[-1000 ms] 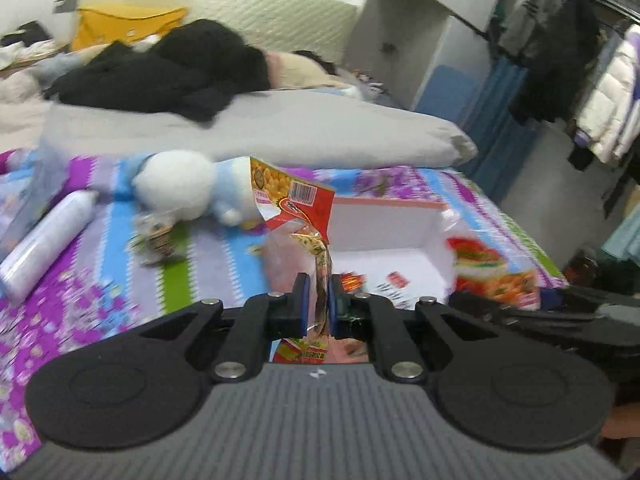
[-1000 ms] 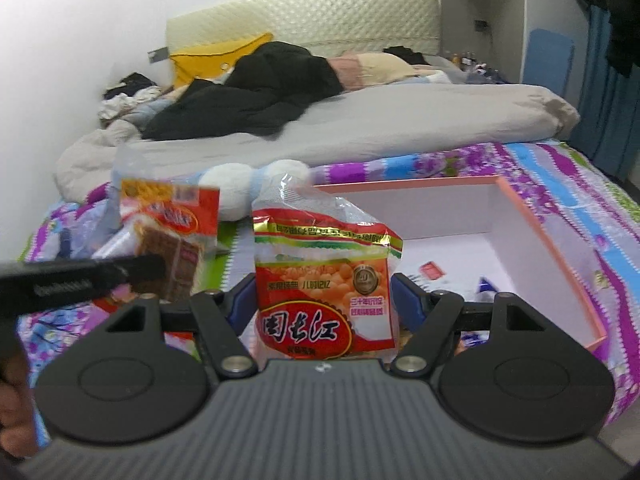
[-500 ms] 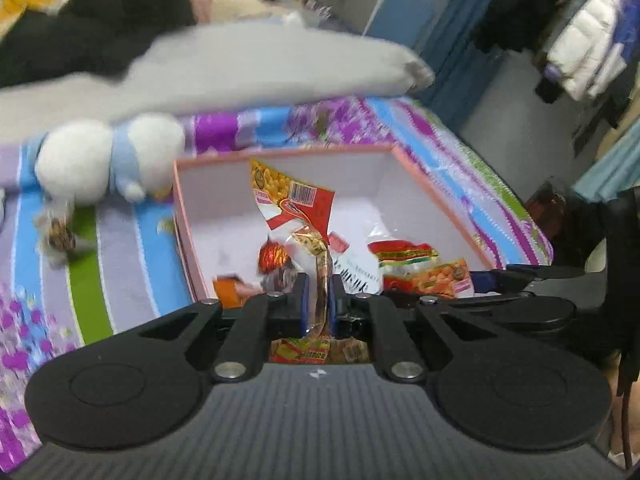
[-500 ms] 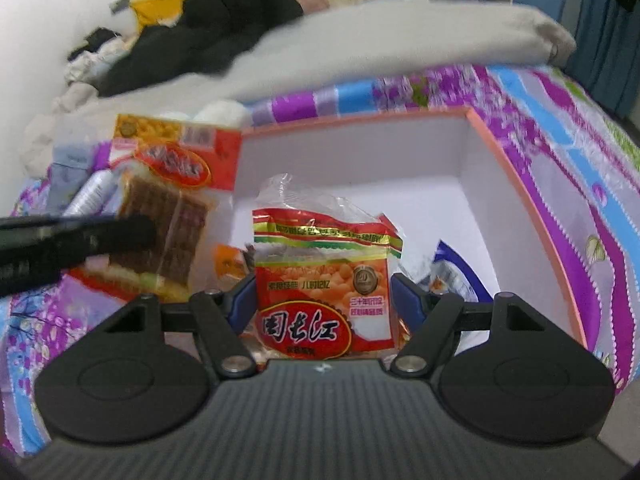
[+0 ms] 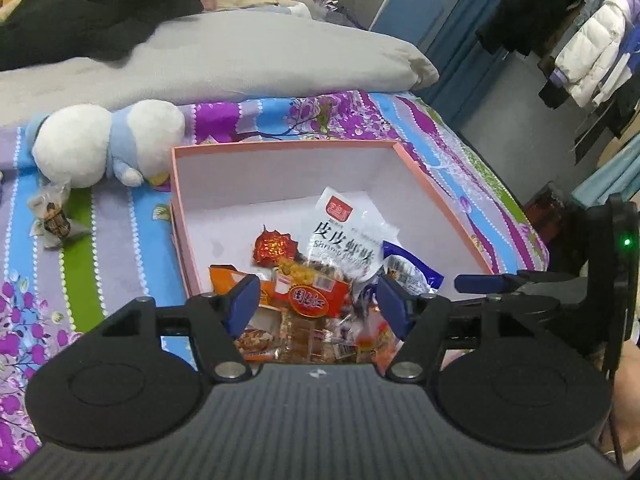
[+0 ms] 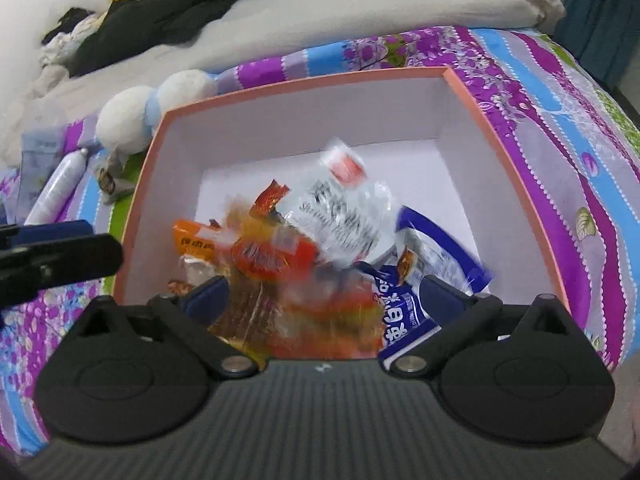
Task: Organize snacks
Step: 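Open both tools to drop the packets into the pink box, then withdraw both tools and move the right tool to the small clear packet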
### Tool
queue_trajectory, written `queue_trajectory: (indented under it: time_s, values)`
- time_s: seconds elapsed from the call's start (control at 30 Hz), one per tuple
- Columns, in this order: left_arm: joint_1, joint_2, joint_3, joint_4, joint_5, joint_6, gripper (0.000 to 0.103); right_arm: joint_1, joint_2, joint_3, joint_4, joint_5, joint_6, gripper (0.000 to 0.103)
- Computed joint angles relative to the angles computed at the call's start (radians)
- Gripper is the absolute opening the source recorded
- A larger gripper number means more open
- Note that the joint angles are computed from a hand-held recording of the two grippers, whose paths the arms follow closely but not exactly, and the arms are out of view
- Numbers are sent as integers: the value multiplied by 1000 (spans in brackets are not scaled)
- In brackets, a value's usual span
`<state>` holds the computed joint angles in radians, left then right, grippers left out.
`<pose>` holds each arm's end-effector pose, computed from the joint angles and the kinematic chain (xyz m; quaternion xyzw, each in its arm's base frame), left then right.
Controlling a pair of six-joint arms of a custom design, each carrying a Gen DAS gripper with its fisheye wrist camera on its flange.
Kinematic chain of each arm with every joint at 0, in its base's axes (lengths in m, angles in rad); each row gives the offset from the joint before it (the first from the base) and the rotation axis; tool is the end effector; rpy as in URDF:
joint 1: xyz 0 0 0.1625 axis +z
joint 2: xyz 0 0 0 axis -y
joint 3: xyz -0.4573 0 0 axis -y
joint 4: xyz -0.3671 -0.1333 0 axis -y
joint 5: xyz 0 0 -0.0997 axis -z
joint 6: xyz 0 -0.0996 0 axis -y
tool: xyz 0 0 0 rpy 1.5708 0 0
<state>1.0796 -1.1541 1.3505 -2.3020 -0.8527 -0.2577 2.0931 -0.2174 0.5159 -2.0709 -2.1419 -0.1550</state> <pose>-0.1403 -0.6838 0.4953 0.0130 0.9076 -0.3542 0.2249 0.5238 -0.7506 0.0910 0.2904 -0.9098 0.1461 0.2579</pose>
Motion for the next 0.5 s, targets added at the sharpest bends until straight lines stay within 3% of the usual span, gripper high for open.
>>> queue_trajectory:
  time_s: [0.3,0.5]
  values:
    - [-37,-44,67,-67,50,35,70,14,-71,136,-121,15,-24,103]
    - [-79,-113,186,-167,137,59,70,28,-150,300,-267,59,-30,103]
